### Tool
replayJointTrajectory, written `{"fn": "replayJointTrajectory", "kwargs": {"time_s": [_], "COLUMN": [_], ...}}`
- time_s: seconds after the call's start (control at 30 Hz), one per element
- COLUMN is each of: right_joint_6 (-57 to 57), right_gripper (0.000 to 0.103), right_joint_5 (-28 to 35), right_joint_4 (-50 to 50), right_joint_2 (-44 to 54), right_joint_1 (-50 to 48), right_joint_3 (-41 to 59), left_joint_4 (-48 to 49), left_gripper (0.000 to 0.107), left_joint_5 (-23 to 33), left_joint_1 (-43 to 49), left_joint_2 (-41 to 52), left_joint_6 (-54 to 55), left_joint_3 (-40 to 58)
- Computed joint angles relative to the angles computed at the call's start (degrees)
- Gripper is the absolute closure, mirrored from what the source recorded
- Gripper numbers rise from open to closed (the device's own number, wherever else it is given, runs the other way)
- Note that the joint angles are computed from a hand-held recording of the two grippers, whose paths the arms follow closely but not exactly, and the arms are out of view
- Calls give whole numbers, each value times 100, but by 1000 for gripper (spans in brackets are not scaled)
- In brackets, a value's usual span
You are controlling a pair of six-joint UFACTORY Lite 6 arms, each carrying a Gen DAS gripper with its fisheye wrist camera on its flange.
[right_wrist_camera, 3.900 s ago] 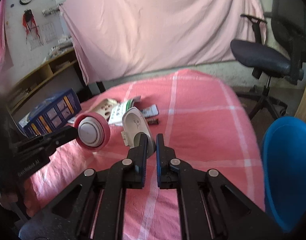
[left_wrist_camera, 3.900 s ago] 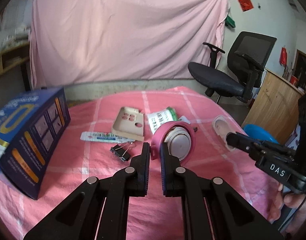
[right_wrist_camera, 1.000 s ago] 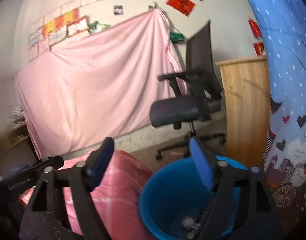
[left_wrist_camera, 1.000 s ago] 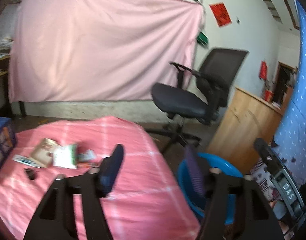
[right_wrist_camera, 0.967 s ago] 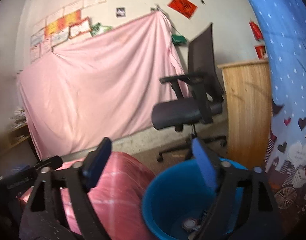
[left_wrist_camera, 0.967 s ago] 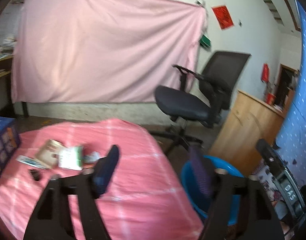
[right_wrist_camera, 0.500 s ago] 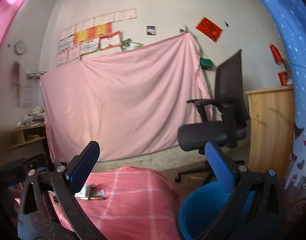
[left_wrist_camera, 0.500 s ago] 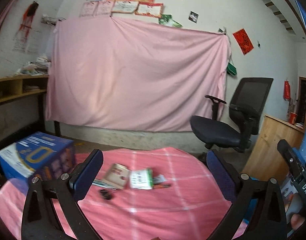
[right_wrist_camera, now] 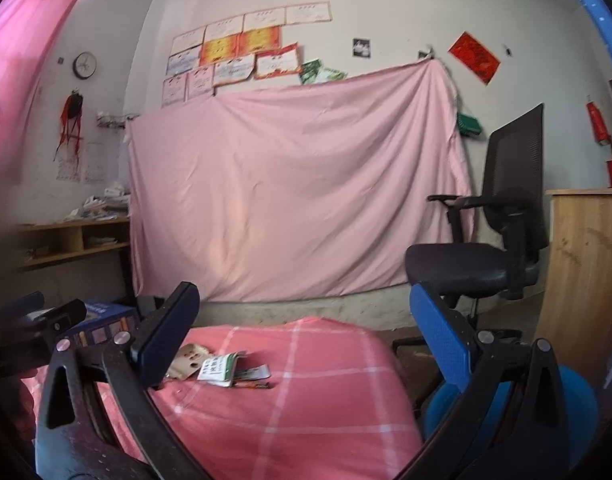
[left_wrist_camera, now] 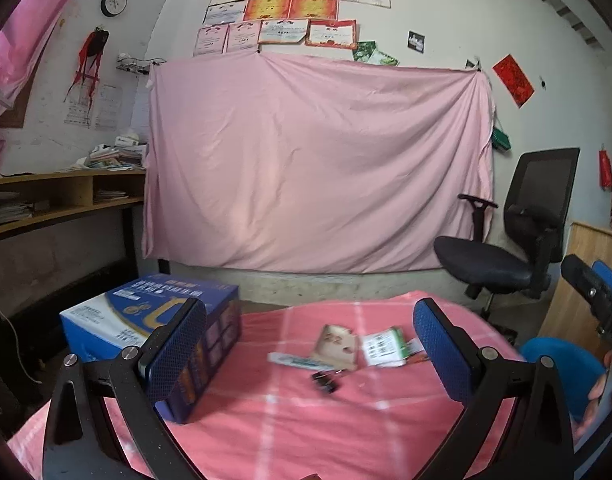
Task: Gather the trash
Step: 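Move both tools back over the remaining trash on the bed, then grasp the black binder clip with the left tool while the right tool grasps the battery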
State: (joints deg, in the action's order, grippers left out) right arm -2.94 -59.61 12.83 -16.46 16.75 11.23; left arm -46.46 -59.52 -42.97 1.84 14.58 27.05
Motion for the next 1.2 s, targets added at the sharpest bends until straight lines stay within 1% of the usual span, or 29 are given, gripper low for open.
{"fn": "replayJointTrajectory", "kwargs": {"time_s": [0.1, 0.33, 0.43, 0.5, 0.57, 0.6, 0.63, 0.67, 0.7, 0.73, 0.83, 0.93, 1.0, 1.07, 1.17, 1.2], "right_joint_6": [-58, -209, -106, 25, 181, 339, 544, 885, 1184, 1452, 2463, 3348, 4112, 4778, 4915, 4838], "right_gripper": [0, 0, 0, 0, 6, 13, 15, 19, 23, 25, 26, 28, 29, 30, 34, 37], "right_joint_5": [25, 643, 1095, 1582, 2016, 2240, 2522, 2867, 3078, 3282, 3864, 4184, 4421, 4582, 4883, 4979], "right_joint_4": [-5, -109, -334, -618, -883, -1109, -1346, -1717, -2016, -2271, -3289, -4198, -4974, -5687, -5832, -5762], "right_joint_2": [574, 1654, 2050, 2417, 2747, 2918, 3134, 3394, 3585, 3751, 4310, 4712, 5018, 5242, 5438, 5492], "right_joint_1": [124, 165, 76, -41, -155, -235, -298, -377, -426, -469, -561, -589, -562, -516, -381, -343], "right_joint_3": [343, 1211, 1650, 2103, 2512, 2719, 2992, 3319, 3541, 3751, 4477, 4989, 5405, 5716, 6026, 6106], "left_joint_4": [202, 664, 974, 1135, 1249, 1405, 1527, 1697, 1887, 2053, 2638, 3399, 4091, 4550, 5183, 5320], "left_gripper": [6, 6, 6, 7, 10, 15, 24, 28, 36, 44, 55, 64, 68, 69, 70, 73], "left_joint_5": [116, 629, 1048, 1357, 1738, 1978, 2177, 2450, 2739, 3007, 3569, 3859, 4022, 4116, 4166, 4177], "left_joint_1": [203, 654, 896, 1053, 1196, 1288, 1355, 1451, 1554, 1639, 1833, 2002, 2120, 2183, 2284, 2293], "left_joint_2": [240, 863, 1089, 1191, 1354, 1440, 1533, 1651, 1793, 1896, 2165, 2310, 2413, 2461, 2406, 2386], "left_joint_6": [-167, -351, -431, -459, -480, -552, -611, -705, -821, -929, -1389, -2068, -2715, -3194, -3841, -3975], "left_joint_3": [78, 547, 838, 1020, 1279, 1416, 1564, 1741, 1939, 2119, 2505, 2683, 2813, 2911, 2932, 2926]}}
